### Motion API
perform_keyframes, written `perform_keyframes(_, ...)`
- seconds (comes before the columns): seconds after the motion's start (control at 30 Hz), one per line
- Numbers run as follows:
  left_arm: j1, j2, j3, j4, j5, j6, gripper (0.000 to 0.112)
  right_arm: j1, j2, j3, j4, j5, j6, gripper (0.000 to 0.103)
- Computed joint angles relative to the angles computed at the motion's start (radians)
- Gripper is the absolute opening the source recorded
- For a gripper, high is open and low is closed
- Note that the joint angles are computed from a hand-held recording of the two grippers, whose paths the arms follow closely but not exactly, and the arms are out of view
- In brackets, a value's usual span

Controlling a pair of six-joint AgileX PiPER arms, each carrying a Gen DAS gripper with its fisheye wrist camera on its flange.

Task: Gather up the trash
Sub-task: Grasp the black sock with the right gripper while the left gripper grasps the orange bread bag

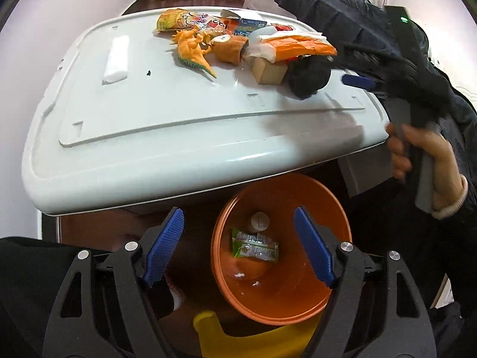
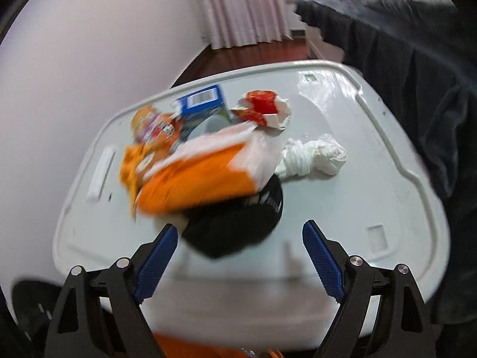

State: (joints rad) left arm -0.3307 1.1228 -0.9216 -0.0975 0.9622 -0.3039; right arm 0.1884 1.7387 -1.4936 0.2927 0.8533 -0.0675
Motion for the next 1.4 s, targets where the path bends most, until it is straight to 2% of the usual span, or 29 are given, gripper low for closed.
perform_keyframes(0.07, -0.030, 0.004, 0.002, 0.027, -0.013, -0.029, 0.075, 0.006, 0.050, -0.050, -0.023, 0.013, 0.035, 0.084)
perform_keyframes(0.1, -0.041, 0.007, 0.002, 0.037, -0.017, -0.038, 0.075, 0.009, 0.068, -0.063, -0.032, 0.017, 0.049, 0.080)
perform_keyframes(0.2, -0.046, 0.009, 0.005, 0.039, -0.017, -0.037, 0.075, -0.012, 0.111, -0.082, 0.055, 0.037, 0.019, 0.057)
perform_keyframes(0.27, -0.046, 0.006, 0.004, 0.046, -0.011, -0.042, 0.075, -0.008, 0.090, -0.063, 0.044, 0.034, 0.023, 0.053)
perform_keyframes(0.37, -0.037, -0.004, 0.002, 0.043, -0.014, -0.035, 0.075, -0.004, 0.013, 0.005, 0.035, 0.028, -0.010, 0.052)
perform_keyframes(0.53, -0.058, 0.019, -0.040, 0.064, -0.005, -0.047, 0.075, -0.070, -0.120, 0.117, 0.097, 0.074, -0.130, 0.053)
perform_keyframes(0.67, -0.125, 0.125, -0.164, 0.143, -0.015, -0.040, 0.076, -0.156, -0.245, 0.218, 0.143, 0.073, -0.210, 0.053)
perform_keyframes(0.8, -0.206, 0.280, -0.318, 0.292, -0.056, -0.018, 0.081, -0.268, -0.350, 0.313, 0.198, 0.009, -0.294, 0.054)
perform_keyframes(0.87, -0.221, 0.376, -0.411, 0.356, -0.075, 0.002, 0.081, -0.320, -0.370, 0.342, 0.260, -0.001, -0.334, 0.054)
perform_keyframes(1.1, -0.183, 0.649, -0.703, 0.329, -0.081, 0.143, 0.081, -0.382, -0.338, 0.355, 0.344, 0.005, -0.409, 0.055)
perform_keyframes(1.2, -0.192, 0.728, -0.762, 0.376, -0.074, 0.129, 0.081, -0.399, -0.332, 0.362, 0.375, 0.010, -0.439, 0.055)
perform_keyframes(1.27, -0.191, 0.756, -0.766, 0.421, -0.103, 0.102, 0.081, -0.389, -0.320, 0.361, 0.381, -0.005, -0.442, 0.055)
perform_keyframes(1.3, -0.186, 0.765, -0.769, 0.428, -0.118, 0.097, 0.079, -0.384, -0.316, 0.362, 0.381, -0.009, -0.443, 0.055)
perform_keyframes(1.37, -0.177, 0.780, -0.784, 0.431, -0.128, 0.093, 0.053, -0.372, -0.308, 0.362, 0.374, -0.014, -0.441, 0.055)
perform_keyframes(1.4, -0.176, 0.789, -0.796, 0.447, -0.121, 0.080, 0.036, -0.365, -0.306, 0.363, 0.371, -0.016, -0.441, 0.055)
